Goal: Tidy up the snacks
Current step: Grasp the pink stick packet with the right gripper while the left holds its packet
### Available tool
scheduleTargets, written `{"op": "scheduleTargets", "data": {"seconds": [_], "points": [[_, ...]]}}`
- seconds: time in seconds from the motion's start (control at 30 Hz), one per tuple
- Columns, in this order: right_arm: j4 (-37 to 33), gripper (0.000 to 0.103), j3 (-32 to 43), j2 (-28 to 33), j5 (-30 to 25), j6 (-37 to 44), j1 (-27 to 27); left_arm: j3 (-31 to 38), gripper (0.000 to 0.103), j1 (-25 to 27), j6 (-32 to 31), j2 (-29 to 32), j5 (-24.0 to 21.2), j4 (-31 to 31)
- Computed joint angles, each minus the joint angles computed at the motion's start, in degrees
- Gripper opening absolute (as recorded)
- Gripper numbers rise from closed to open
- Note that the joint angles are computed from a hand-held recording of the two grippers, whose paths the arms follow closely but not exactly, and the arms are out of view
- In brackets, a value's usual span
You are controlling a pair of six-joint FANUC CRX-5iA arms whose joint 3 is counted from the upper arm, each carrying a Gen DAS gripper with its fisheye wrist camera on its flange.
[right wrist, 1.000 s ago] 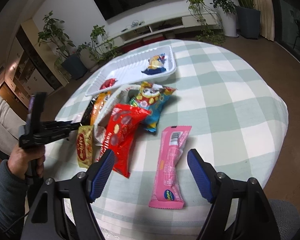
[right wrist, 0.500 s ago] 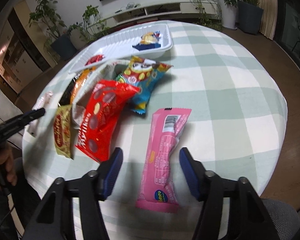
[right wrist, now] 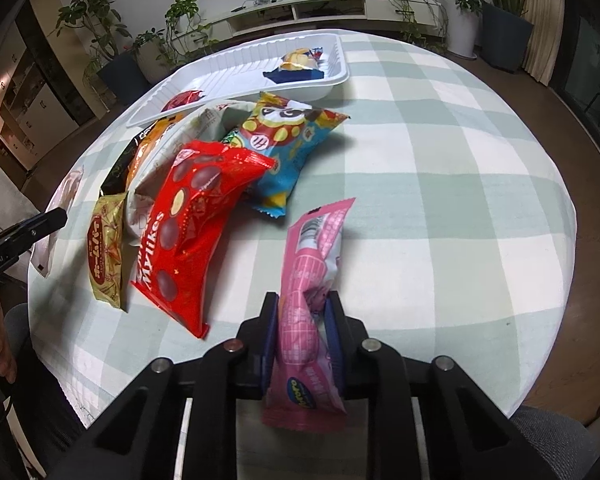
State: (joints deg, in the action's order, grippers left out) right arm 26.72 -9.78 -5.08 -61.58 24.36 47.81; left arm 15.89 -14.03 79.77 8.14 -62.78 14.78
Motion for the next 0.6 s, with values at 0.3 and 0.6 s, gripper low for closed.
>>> {"op": "scheduleTargets", "data": {"seconds": [0.3,0.6], "points": [[2.9,0.021,-1.2,-1.2,1.4,-1.6,1.1,0.3,0.020,0.2,-0.1,-0.2,0.2,-0.1],[4.7,0.021,-0.9,-1.6,1.6,-2.0,1.6,0.8,0.020,0.0,-0.3,0.0,0.3,0.1]]}}
